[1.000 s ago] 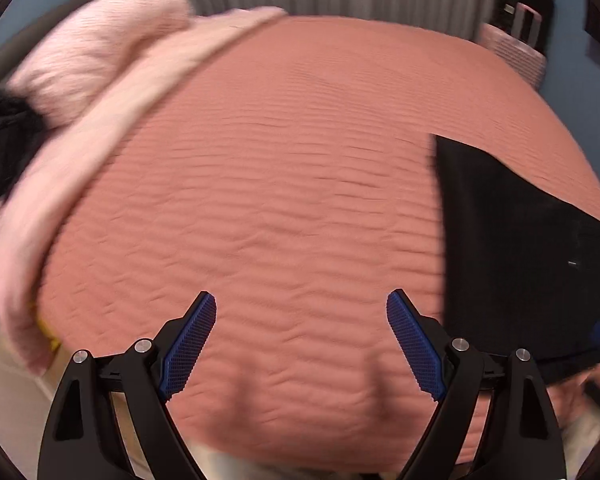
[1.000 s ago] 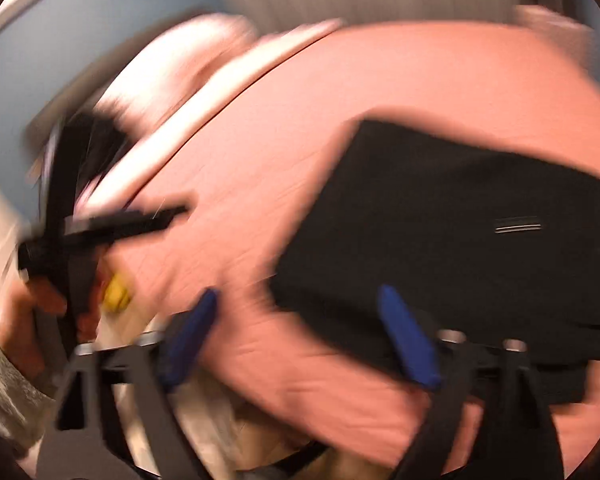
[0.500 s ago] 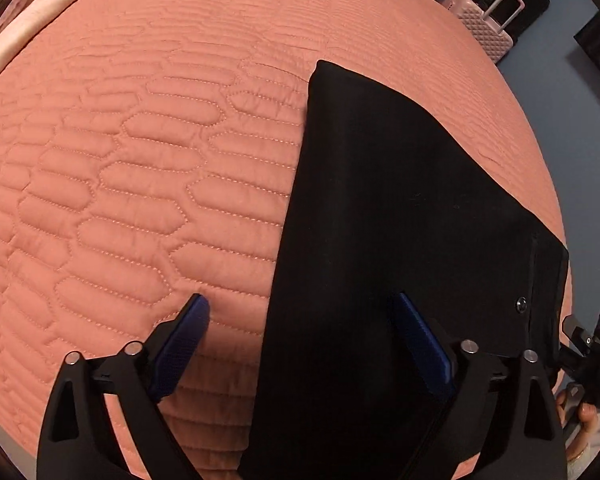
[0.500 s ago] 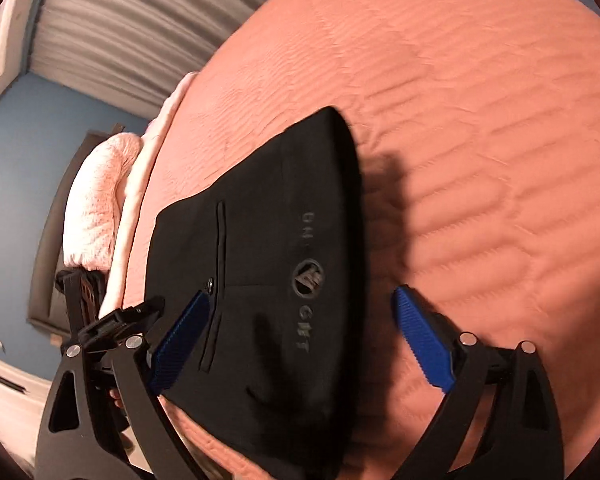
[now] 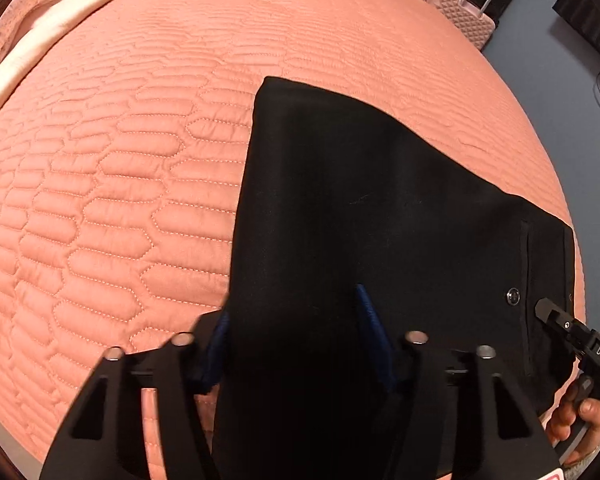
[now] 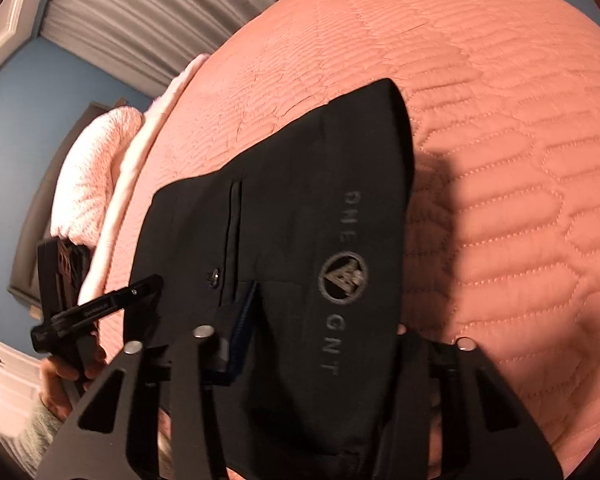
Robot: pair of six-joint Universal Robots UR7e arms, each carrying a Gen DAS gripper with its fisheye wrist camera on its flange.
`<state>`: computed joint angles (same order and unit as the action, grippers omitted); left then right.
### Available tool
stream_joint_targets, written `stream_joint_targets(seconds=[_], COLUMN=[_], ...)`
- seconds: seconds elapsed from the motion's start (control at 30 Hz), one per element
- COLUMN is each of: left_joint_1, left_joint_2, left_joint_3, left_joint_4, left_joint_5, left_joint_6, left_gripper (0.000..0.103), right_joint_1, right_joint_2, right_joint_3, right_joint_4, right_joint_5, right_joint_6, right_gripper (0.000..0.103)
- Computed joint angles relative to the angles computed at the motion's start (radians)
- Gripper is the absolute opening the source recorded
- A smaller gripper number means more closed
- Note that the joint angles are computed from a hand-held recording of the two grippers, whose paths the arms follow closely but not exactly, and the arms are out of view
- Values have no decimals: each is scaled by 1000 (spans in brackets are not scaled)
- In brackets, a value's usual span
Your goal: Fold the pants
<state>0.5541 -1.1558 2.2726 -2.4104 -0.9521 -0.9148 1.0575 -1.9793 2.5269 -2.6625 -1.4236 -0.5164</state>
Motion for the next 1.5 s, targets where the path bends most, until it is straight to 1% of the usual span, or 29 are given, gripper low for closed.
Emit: stream_joint_targets(seconds=[0.03,0.07,0.17,0.23,0.27,0.33,0.43,0.47,0.53,0.6,0.67,0.77,0.83,0.93,0.97,1.03,1.07,1.1,1.13,1.17,1.2,1.23,1.27,1.3,1.33,1.37,1.43,1.47,1.5], left_joint_1=[-14,-29,-52,-52,-51,-52,-49,-43,-13,21,57,124,173,240,253,299,309,320,326,329,329,327,325,328,334,337,345,347,351], left_joint_2=[-1,4,23,34,34,33,-5,-11,-38,-19,14,99,185,289,319,374,374,381,375,362,345,346,342,333,329,315,321,315,313], left_joint_3=[2,-7,-18,-30,-35,-39,-41,-50,-78,-133,-198,-337,-461,-609,-652,-720,-715,-707,-690,-664,-634,-629,-624,-618,-622,-608,-610,-601,-604], left_joint_4=[13,38,85,93,93,72,44,32,25,1,-47,-137,-189,-169,-137,-14,28,61,52,13,-47,-69,-69,-65,-43,-21,0,-17,-14], left_joint_5=[10,24,54,62,61,72,104,116,157,189,229,283,312,336,342,355,370,408,424,422,431,451,468,455,425,406,380,368,338], left_joint_6=[-4,-1,6,1,-5,-8,-6,8,71,135,228,420,553,635,637,611,594,574,573,589,607,607,598,586,568,553,548,558,552], left_gripper=[30,25,23,22,19,16,15,15,15,15,15,15,15,16,17,18,25,25,28,30,33,42,46,47,50,52,52,52,48], right_joint_1=[14,29,64,73,79,160,271,325,392,452,511,559,587,580,578,583,575,569,550,542,533,529,519,508,489,480,495,501,508], right_joint_2=[-8,-17,-6,23,20,29,56,90,165,262,389,561,658,789,829,886,896,886,862,842,820,810,801,796,800,815,830,836,833], right_joint_3=[10,18,23,5,-1,-6,-36,-61,-117,-182,-274,-416,-503,-651,-692,-736,-734,-715,-689,-666,-645,-640,-645,-647,-657,-660,-643,-644,-634], right_joint_4=[-18,-27,-54,-48,-40,-77,-118,-147,-180,-230,-283,-326,-336,-263,-224,-176,-184,-202,-224,-247,-262,-257,-225,-189,-140,-133,-190,-179,-165], right_joint_5=[-11,-18,-70,-96,-98,-170,-213,-236,-250,-266,-289,-294,-320,-344,-385,-529,-565,-559,-514,-508,-495,-477,-452,-420,-369,-355,-365,-356,-351], right_joint_6=[-9,-19,-32,19,28,21,15,13,30,47,70,133,173,257,273,279,256,251,250,263,271,276,287,301,324,336,299,275,270], right_gripper=[34,29,28,32,31,26,23,22,21,21,21,21,21,24,26,33,39,42,47,49,50,53,54,57,65,73,78,73,58])
